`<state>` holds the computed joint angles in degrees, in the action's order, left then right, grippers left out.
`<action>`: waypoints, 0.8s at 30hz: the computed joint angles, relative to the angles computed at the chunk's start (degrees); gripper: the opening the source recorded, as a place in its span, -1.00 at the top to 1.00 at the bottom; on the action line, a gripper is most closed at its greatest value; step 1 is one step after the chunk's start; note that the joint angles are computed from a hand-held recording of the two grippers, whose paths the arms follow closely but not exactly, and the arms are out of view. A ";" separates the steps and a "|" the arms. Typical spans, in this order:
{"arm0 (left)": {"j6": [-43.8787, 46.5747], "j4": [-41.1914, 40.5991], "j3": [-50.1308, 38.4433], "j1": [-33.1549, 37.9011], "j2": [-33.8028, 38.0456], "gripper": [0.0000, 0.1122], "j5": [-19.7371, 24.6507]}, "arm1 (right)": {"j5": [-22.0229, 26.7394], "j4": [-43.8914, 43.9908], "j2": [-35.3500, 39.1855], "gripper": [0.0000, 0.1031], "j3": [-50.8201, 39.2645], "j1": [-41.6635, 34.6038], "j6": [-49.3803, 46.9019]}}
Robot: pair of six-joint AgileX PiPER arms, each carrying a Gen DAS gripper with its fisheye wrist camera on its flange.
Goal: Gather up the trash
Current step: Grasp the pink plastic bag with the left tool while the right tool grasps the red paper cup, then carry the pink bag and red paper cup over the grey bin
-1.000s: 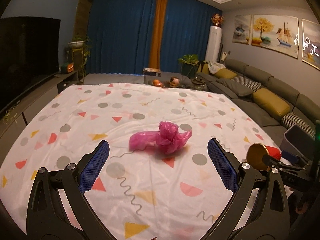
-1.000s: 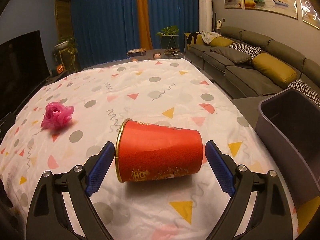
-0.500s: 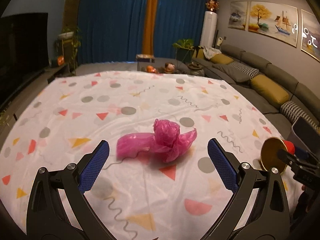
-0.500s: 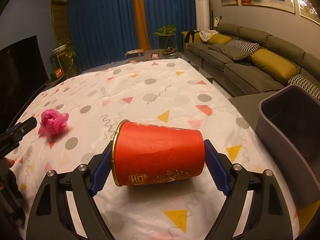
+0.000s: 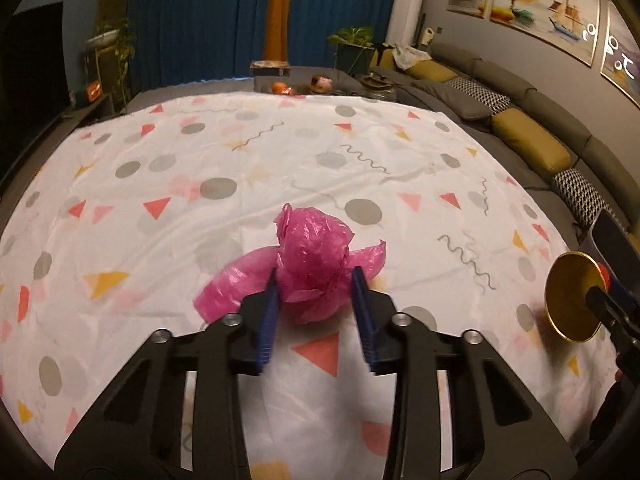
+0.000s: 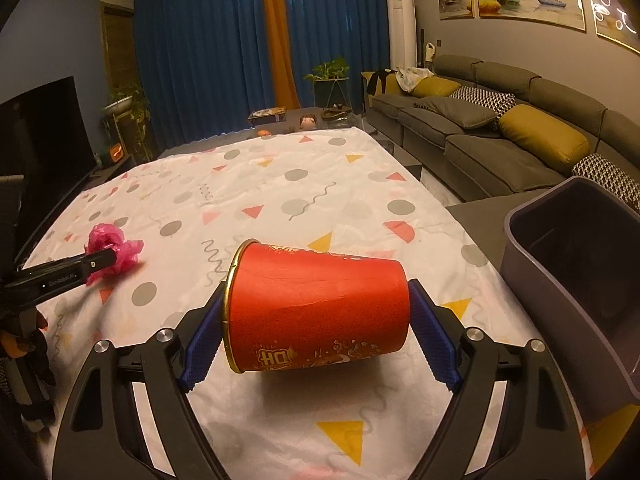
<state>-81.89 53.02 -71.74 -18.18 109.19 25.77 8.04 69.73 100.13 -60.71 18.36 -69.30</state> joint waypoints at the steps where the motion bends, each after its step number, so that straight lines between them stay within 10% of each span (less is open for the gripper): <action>1: -0.73 0.69 0.18 -0.32 -0.13 0.53 0.27 | 0.15 0.64 -0.33 -0.59 0.22 -0.11 -0.68; 10: -17.73 15.77 6.74 -9.58 -7.13 0.58 8.08 | 1.80 11.65 -6.02 -0.59 5.24 -1.38 -13.22; 24: -17.74 18.39 1.14 -27.67 -9.85 0.58 25.28 | 8.66 16.82 -17.03 -0.59 12.69 -8.33 -20.12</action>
